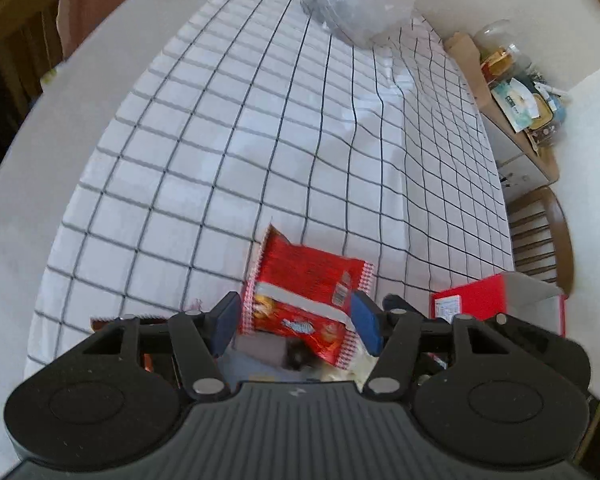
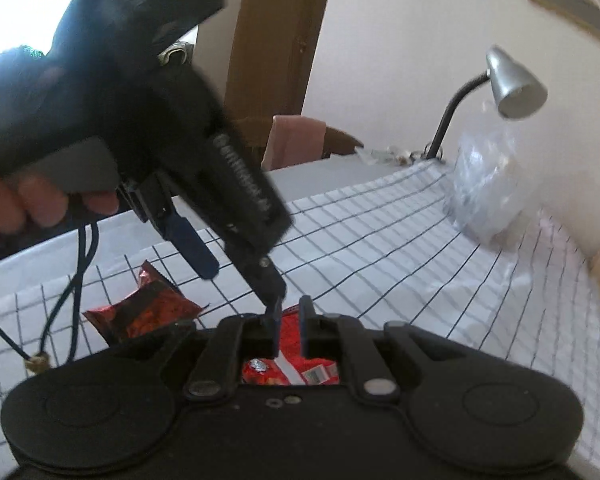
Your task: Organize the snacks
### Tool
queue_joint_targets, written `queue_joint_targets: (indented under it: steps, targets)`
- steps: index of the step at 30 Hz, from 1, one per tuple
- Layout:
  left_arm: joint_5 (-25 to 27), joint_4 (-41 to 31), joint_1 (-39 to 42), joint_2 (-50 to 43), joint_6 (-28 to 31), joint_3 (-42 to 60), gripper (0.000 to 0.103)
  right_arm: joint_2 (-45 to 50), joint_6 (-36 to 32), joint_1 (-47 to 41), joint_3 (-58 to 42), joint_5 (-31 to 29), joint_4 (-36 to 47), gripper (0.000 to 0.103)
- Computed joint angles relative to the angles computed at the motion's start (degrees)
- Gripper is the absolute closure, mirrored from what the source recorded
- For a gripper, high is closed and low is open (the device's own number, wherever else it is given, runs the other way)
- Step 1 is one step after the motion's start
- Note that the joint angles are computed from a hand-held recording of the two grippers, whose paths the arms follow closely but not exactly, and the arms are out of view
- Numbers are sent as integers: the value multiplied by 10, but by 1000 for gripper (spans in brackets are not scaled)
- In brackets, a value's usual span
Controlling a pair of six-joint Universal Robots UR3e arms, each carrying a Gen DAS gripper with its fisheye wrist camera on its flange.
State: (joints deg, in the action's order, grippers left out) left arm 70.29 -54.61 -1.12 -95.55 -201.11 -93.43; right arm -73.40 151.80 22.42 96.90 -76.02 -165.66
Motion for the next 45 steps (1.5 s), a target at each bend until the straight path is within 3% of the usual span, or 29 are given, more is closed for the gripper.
queue_joint_targets:
  steps: [5,18,23,28,30,32,34,35,36,37,40,42,45]
  targets:
    - [-25,-19,11,3,-22,2,44,0,-13,10,26,-32,-35,98]
    - [-43,-25,-3,-1,-34,14,44,-2,22,14,38,-36,-49,98]
    - [-50,-14,1,-1,-50,7,43,14,24,37,42,-79,-93,98]
    - [-32,-62,-8,-27,-73,52,44,46,30,79,30,-153,-123,97]
    - [-59,-70,1,-32,-77,47,43,56,24,90,40,-166,-171,93]
    - [-76,-96,1,-44,-76,57,45,70,13,99,43,-170,-217,82]
    - [-49,-124,-19,-59,-64,85,49,69,34,91,45,-154,-228,58]
    - [-27,-140,-31,-68,-60,102,50,62,41,85,43,-142,-214,22]
    - [-5,-142,-40,-70,-57,110,51,60,41,81,40,-141,-201,6]
    - [7,-136,-42,-65,-52,110,51,57,46,73,36,-133,-179,1]
    - [7,-113,-22,-42,-41,101,51,46,73,42,13,-95,-90,1]
    - [18,-102,-17,-28,-34,101,50,57,61,47,-5,-127,-76,0]
    - [25,-94,-6,-10,-26,94,50,75,30,47,-71,-150,40,0]
